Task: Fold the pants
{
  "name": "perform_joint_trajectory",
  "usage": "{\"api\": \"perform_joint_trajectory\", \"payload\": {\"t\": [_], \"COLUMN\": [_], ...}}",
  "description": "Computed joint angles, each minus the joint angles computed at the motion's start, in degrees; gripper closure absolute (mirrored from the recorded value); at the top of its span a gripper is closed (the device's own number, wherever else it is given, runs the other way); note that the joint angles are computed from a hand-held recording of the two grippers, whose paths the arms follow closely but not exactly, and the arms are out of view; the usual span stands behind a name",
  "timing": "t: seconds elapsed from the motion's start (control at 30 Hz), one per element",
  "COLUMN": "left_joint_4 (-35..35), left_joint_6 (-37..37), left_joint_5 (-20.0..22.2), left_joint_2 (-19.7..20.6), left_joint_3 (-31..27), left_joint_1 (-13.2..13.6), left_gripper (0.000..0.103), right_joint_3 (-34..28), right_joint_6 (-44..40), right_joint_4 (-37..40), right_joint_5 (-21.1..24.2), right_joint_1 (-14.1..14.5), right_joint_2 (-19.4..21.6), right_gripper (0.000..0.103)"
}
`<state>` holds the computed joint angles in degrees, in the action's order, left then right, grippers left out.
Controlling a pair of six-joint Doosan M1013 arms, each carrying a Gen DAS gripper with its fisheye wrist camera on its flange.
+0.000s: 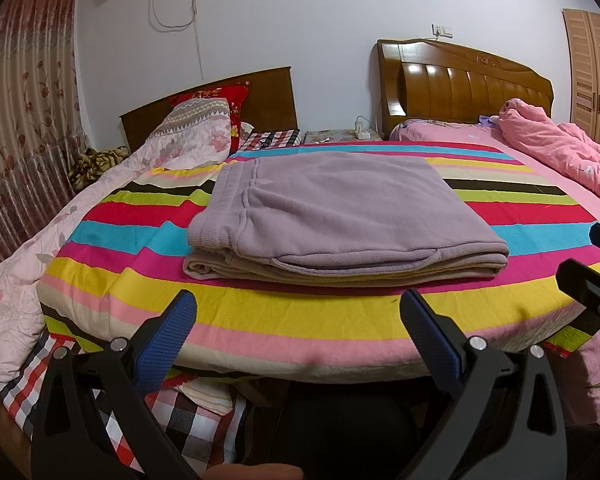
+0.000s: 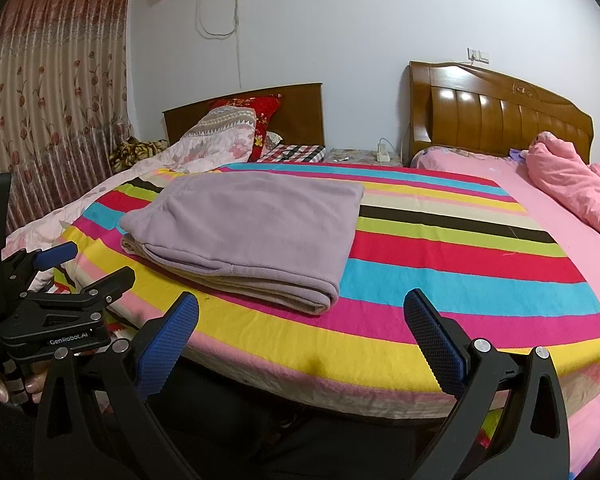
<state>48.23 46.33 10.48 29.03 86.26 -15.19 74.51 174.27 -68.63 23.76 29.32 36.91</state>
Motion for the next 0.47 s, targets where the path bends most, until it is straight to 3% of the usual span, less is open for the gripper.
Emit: {"api": "perform_joint_trajectory", "payload": {"t": [0.17,0.47], "left_joint_4": [4.6,-9.1], "left_joint_6": [-5.8,6.8], "left_joint_5": [0.7,1.4], "left_joint_2": [0.0,0.5], "left_joint_3": [0.3,-0.9], "left_joint_1": [0.1,0.8], "left_gripper": [0.001,0.001], "right_joint_3": [0.2,0.0], "right_joint_6": [0.7,1.2], "right_joint_4": [-0.1,0.4], "right_joint_5": [0.1,0.8], "right_joint_1": [0.2,0.8], "right_joint_2": [0.0,0.2], "right_gripper": [0.004,0.004]}}
